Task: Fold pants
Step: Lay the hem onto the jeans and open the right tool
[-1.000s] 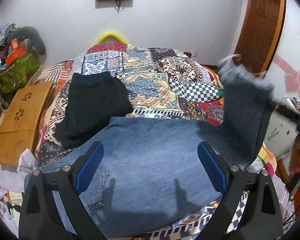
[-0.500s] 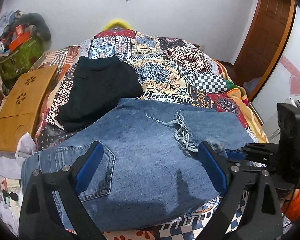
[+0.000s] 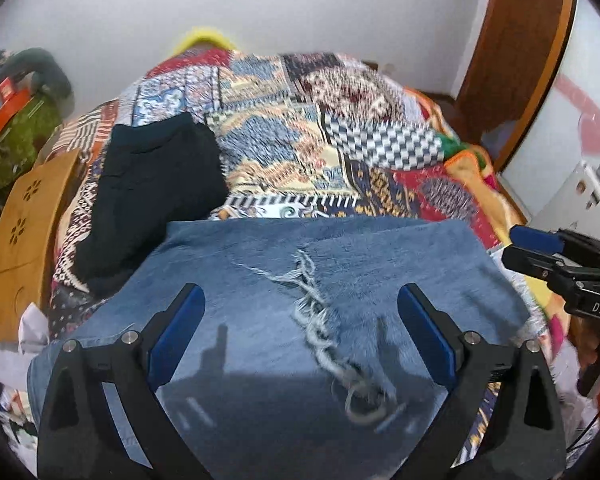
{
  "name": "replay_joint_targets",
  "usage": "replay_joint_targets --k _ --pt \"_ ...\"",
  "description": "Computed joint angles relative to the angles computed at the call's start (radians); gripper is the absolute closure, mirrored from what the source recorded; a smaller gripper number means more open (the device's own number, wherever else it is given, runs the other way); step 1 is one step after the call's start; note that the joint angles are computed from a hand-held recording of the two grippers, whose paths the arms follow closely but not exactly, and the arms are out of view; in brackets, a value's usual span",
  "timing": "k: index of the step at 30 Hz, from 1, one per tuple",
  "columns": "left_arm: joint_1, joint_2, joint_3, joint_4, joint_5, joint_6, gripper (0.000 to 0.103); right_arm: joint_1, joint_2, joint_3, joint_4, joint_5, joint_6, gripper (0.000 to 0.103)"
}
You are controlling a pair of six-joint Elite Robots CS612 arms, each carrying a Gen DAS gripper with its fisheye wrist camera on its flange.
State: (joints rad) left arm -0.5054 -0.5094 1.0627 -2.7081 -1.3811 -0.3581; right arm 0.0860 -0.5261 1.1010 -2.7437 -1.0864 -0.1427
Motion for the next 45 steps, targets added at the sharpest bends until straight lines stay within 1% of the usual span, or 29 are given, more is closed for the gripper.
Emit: replay_joint_targets --k 3,6,7,8,10,16,18,21,22,24,27,30,31,35,39,40,42,43,45 --pt "-0.002 0.042 -0.071 0.11 0.0 0.008 0.005 -0.003 0.022 -0.034 0.089 -0.038 -0.006 0.056" --pt "-0.005 0.063 -0.096 0.182 0.003 0.014 0.004 0.001 0.047 -0.062 0.205 -0.061 -0.036 0.056" --pt "-0.005 0.061 -0.08 0.156 0.006 0.008 0.003 0.0 0.048 -0.051 0.196 -0.055 -0.039 0.054" --pt "-0.005 0.056 -0.065 0.136 0.005 0.001 0.001 -0.002 0.042 -0.028 0.146 -0.051 -0.027 0.049" --pt "-0.002 0.046 -0.047 0.128 -0.009 -0.007 0.0 -0.001 0.034 -0.004 0.105 -0.076 -0.034 0.044" --pt "-0.002 0.02 0.011 0.083 -0.008 -0.043 0.0 -0.013 0.009 0.043 0.09 -0.059 -0.033 0.043" --pt "-0.003 0.011 0.029 0.067 -0.003 -0.052 0.0 -0.014 0.004 0.056 0.077 -0.066 -0.032 0.043" --pt "0.001 -0.002 0.057 0.036 -0.026 -0.07 0.001 -0.014 -0.008 0.079 0.056 -0.082 -0.027 0.042" --pt "0.005 -0.007 0.066 0.034 -0.044 -0.08 0.001 -0.013 -0.011 0.084 0.052 -0.091 -0.025 0.041" --pt "0.007 -0.016 0.081 0.033 -0.054 -0.089 0.001 -0.011 -0.02 0.094 0.048 -0.111 -0.027 0.039" --pt "0.007 -0.039 0.123 -0.003 -0.034 -0.099 0.001 -0.007 -0.03 0.098 0.056 -0.137 -0.046 0.039" --pt "0.006 -0.07 0.174 -0.042 0.03 -0.123 0.001 -0.003 -0.038 0.098 0.044 -0.146 -0.047 0.039" --pt "0.009 -0.083 0.196 -0.061 0.047 -0.137 0.001 -0.001 -0.04 0.096 0.036 -0.142 -0.048 0.038" --pt "0.028 -0.13 0.275 -0.133 0.076 -0.185 0.001 0.009 -0.044 0.086 -0.004 -0.118 -0.057 0.035" --pt "0.051 -0.187 0.359 -0.148 0.156 -0.247 0.001 0.024 -0.038 0.06 -0.035 -0.067 -0.07 0.034" --pt "0.057 -0.198 0.377 -0.155 0.162 -0.264 0.001 0.029 -0.034 0.051 -0.042 -0.053 -0.073 0.034" --pt "0.07 -0.221 0.419 -0.166 0.166 -0.308 0.001 0.04 -0.025 0.033 -0.048 -0.025 -0.079 0.032" --pt "0.081 -0.234 0.444 -0.162 0.157 -0.343 0.001 0.046 -0.019 0.02 -0.043 -0.015 -0.085 0.03" --pt "0.097 -0.247 0.475 -0.159 0.108 -0.382 0.001 0.06 -0.002 -0.01 -0.022 -0.008 -0.109 0.03"
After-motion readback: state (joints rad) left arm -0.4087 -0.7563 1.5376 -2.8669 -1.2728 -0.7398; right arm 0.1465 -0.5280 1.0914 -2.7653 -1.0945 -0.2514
